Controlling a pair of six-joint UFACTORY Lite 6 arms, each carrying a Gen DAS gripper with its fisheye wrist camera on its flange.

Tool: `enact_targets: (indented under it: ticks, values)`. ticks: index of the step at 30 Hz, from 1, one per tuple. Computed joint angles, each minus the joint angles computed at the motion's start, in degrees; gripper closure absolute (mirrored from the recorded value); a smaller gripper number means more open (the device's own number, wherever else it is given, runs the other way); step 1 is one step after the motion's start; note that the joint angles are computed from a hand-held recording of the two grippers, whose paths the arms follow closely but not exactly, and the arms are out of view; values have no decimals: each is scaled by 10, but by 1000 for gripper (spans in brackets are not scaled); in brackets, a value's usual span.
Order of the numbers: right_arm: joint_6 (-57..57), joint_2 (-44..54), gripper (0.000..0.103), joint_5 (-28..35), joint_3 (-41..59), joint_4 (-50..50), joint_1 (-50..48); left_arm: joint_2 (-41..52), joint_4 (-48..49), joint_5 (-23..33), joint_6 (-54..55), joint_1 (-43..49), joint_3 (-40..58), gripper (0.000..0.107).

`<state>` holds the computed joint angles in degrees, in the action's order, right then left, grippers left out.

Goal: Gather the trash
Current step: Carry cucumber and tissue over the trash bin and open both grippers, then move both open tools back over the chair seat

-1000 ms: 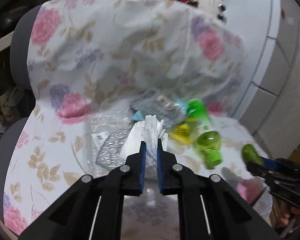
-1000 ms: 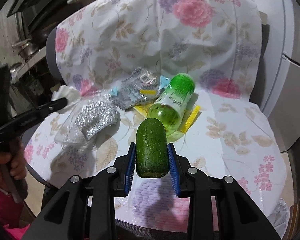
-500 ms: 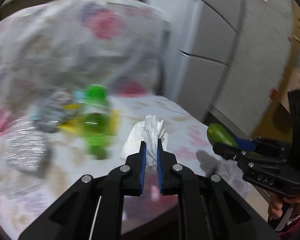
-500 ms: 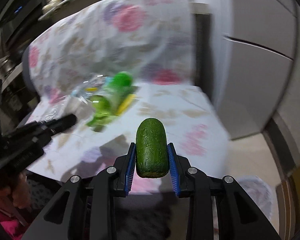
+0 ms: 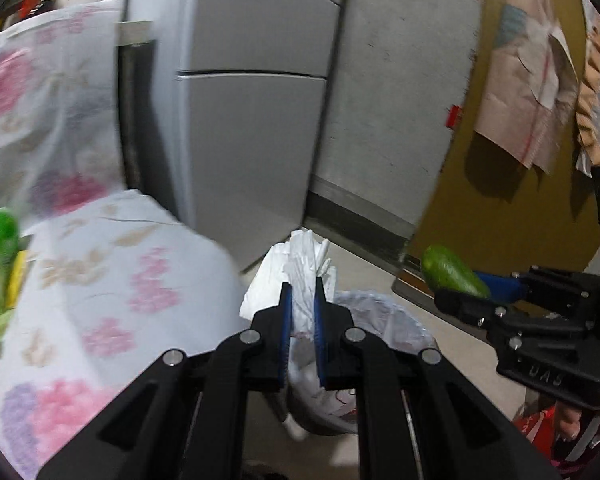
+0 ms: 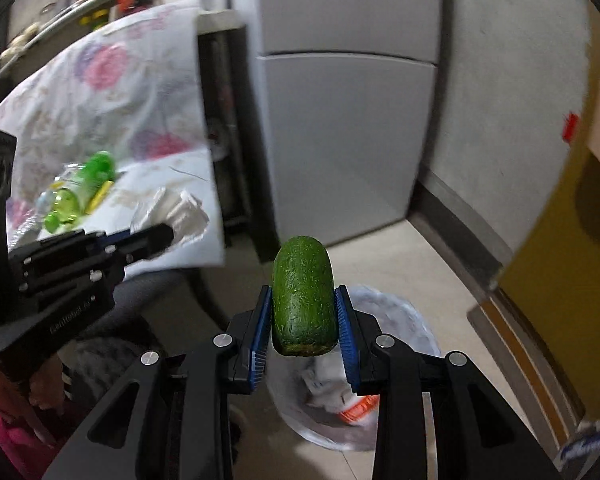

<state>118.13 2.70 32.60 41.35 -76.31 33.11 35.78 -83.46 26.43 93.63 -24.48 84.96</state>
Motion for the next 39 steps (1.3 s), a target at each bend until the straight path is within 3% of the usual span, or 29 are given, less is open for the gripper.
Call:
enact_targets:
  ticks: [5, 9, 13, 15, 26, 32, 35, 39]
  values:
    - [107, -7, 71, -47, -73, -85, -47, 70, 92, 10, -87, -58, 64, 98]
    - [263, 15, 69, -90, -101, -242, -105, 138, 183, 32, -182, -80, 150, 96]
    - [383, 26, 64, -104, -118, -360, -153, 194, 258, 48, -268, -86, 223, 67]
    - [385, 24, 61, -100, -121, -359, -158, 194, 252, 45, -264, -81, 219, 59]
    - [197, -47, 61, -58, -96, -164, -99, 117, 174, 39, -185, -24, 141, 59]
    - [77, -35, 61, -2, 10, -63, -27, 31, 161, 23, -140, 47, 68, 59]
    - [34, 11, 46, -10, 93, -41, -6, -2, 184, 20, -127, 93, 40, 59]
    - [-60, 134, 42, -32, 252, 8, 23, -36, 206, 26, -122, 174, 7, 59]
